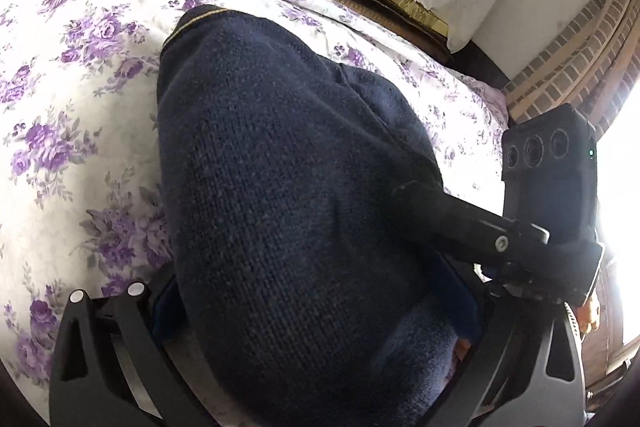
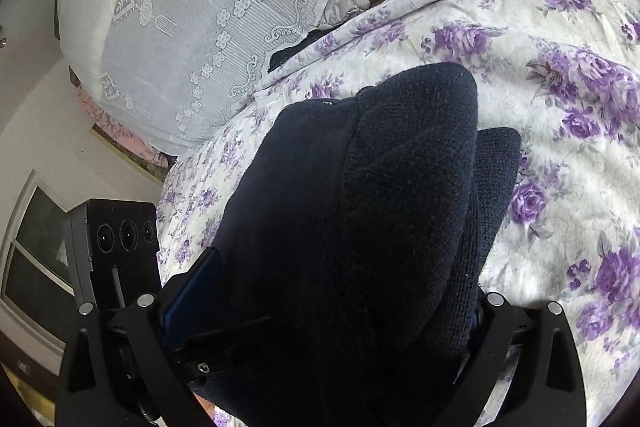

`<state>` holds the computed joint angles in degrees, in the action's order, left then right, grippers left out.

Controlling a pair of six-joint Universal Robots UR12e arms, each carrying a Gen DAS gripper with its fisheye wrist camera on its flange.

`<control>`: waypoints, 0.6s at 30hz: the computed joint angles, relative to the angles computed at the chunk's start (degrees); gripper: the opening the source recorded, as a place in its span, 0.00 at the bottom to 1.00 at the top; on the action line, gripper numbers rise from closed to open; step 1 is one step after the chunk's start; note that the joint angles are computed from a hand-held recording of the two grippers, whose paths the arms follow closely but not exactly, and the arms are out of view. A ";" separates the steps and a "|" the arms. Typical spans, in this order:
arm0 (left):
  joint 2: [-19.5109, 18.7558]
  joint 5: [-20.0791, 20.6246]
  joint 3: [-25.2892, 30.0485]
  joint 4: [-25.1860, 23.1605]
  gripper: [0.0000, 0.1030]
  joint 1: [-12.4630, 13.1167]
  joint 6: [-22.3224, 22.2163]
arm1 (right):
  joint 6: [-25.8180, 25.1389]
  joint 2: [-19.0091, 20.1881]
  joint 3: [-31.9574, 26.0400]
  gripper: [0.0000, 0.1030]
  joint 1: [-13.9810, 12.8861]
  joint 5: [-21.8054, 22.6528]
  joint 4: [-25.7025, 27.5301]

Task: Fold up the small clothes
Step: 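Grasp the folded cardigan with both grippers and lift it, then carry the folded cardigan with both grippers onto the stack of folded clothes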

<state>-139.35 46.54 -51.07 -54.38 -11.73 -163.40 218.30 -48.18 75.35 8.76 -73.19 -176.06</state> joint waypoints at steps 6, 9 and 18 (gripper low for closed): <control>0.40 -5.26 -1.45 2.69 0.95 0.85 -1.42 | 4.13 0.22 0.58 0.97 -0.13 2.18 -5.85; 1.09 -4.76 -2.88 5.47 0.95 0.71 -1.22 | 5.41 0.27 0.71 0.97 -0.07 2.48 -8.51; 6.33 -2.30 -12.52 14.68 0.94 1.51 -2.75 | 6.72 -1.46 3.27 0.87 1.09 2.97 -9.62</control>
